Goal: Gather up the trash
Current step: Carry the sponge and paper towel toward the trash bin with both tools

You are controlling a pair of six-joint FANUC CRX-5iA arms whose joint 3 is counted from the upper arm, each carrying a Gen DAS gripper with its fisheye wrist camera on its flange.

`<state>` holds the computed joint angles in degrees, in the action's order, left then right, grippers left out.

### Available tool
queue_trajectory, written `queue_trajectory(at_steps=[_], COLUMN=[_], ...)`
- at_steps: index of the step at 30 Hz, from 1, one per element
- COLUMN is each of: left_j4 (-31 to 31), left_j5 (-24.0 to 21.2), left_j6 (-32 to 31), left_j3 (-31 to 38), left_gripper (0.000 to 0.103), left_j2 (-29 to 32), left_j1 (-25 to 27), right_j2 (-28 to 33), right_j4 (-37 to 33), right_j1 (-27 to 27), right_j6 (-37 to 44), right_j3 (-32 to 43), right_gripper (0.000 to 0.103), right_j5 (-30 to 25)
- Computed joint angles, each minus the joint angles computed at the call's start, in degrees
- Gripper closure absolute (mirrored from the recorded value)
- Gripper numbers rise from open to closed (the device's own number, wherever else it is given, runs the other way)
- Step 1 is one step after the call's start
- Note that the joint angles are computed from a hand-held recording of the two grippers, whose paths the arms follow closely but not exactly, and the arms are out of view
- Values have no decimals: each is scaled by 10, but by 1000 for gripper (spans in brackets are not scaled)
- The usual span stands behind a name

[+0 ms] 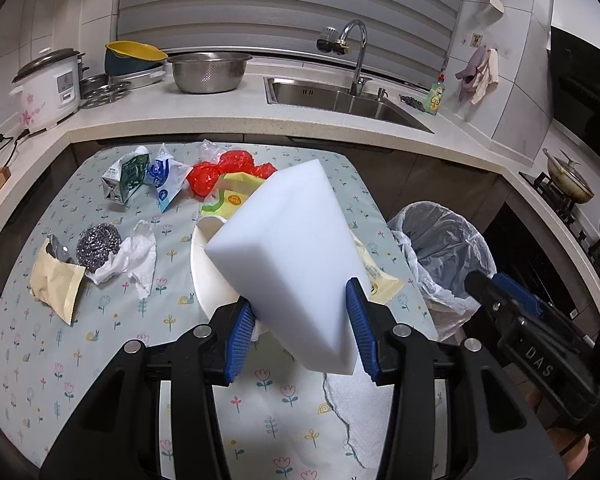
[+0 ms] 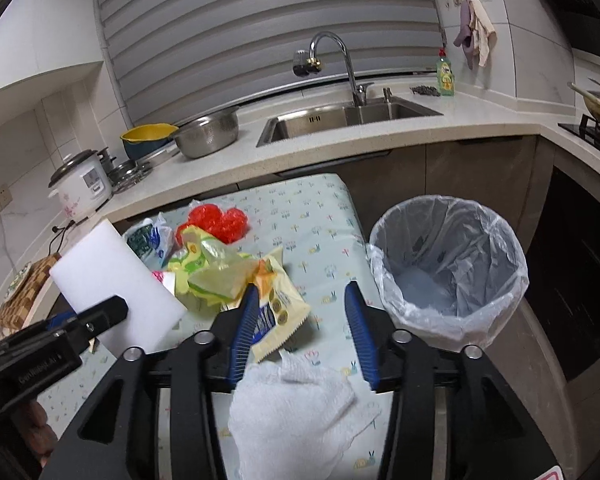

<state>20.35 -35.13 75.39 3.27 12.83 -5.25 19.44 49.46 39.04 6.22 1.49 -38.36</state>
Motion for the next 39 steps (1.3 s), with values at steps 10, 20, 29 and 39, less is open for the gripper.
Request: queue_trajectory(at_steps=[10, 20, 29, 39], left_j4=[-42, -69, -87, -58], left_j5=[-19, -30, -32, -19], left_j6=[14, 34, 53, 25], left_j3=[-22, -23, -19, 8], left_gripper=[60, 60, 60, 60], left_j2=[3, 13, 13, 21], left_j1=[15, 13, 17, -4], right_j2=[48, 71, 42, 9], right_j4=[-152, -141, -113, -13], right_j1=[30, 44, 33, -3], right_j6=[87, 115, 70, 1], right_j3=[22, 41, 13, -4], right_gripper=[40, 76, 99, 100], right_j5=[-45, -96, -68, -43])
